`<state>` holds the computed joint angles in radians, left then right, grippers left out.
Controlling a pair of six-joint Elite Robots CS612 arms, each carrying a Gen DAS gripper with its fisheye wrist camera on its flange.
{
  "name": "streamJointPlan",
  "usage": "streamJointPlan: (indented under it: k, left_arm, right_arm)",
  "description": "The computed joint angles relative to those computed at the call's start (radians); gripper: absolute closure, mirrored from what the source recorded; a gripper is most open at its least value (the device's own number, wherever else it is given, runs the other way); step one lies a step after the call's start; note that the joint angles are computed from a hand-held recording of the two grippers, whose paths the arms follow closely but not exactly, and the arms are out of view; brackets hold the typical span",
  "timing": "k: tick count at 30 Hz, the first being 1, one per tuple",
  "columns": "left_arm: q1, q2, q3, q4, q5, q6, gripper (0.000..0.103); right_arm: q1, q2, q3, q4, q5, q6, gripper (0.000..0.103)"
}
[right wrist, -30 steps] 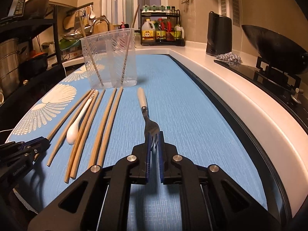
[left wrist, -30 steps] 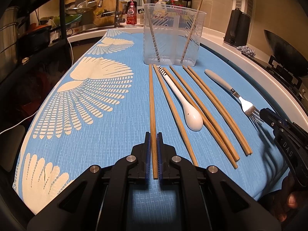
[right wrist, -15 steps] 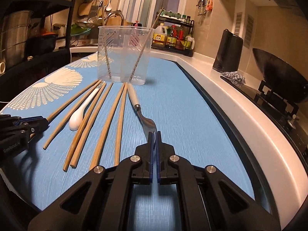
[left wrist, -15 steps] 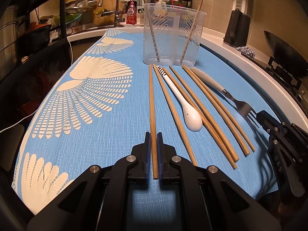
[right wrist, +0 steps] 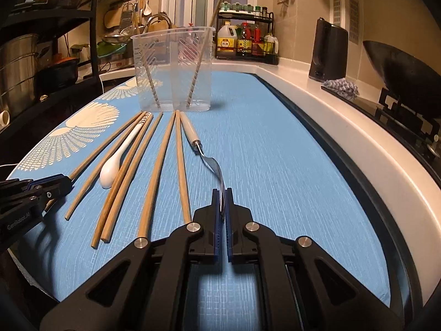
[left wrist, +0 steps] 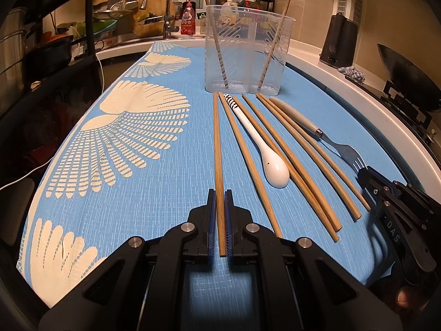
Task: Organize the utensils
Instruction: 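Lift the chopstick with the left tool while the right tool lifts the fork, then carry the chopstick and fork toward the clear container with both tools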
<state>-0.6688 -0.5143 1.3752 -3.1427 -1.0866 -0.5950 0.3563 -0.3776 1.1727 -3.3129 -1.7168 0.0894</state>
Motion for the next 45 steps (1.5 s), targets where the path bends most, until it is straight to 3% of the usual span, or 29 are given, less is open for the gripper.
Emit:
streamJointPlan:
  k: [10, 23, 33, 45]
  left_arm:
    - [-0.008, 0.001, 0.002, -0.011, 0.037, 0.033, 0.097]
    - [-0.023, -0.018, 0.033, -0.152, 0.105, 0.092, 0.097]
    - [-0.034, -0.035, 0.04, -0.281, 0.186, 0.193, 0.097]
    - [-0.002, -0.059, 0.008, -0.329, 0.177, 0.258, 0.097]
  right_arm:
    - [-0.002, -0.01, 0.007, 0.003, -0.005, 0.018, 0.101]
    - [0.003, -0.06, 0.048, -0.079, -0.04, -0.01, 0.102]
    - [0.002, -0.092, 0.054, -0.127, -0.044, -0.039, 0.102]
    - [-0.004, -0.095, -0.02, -0.111, -0.03, -0.086, 0.102]
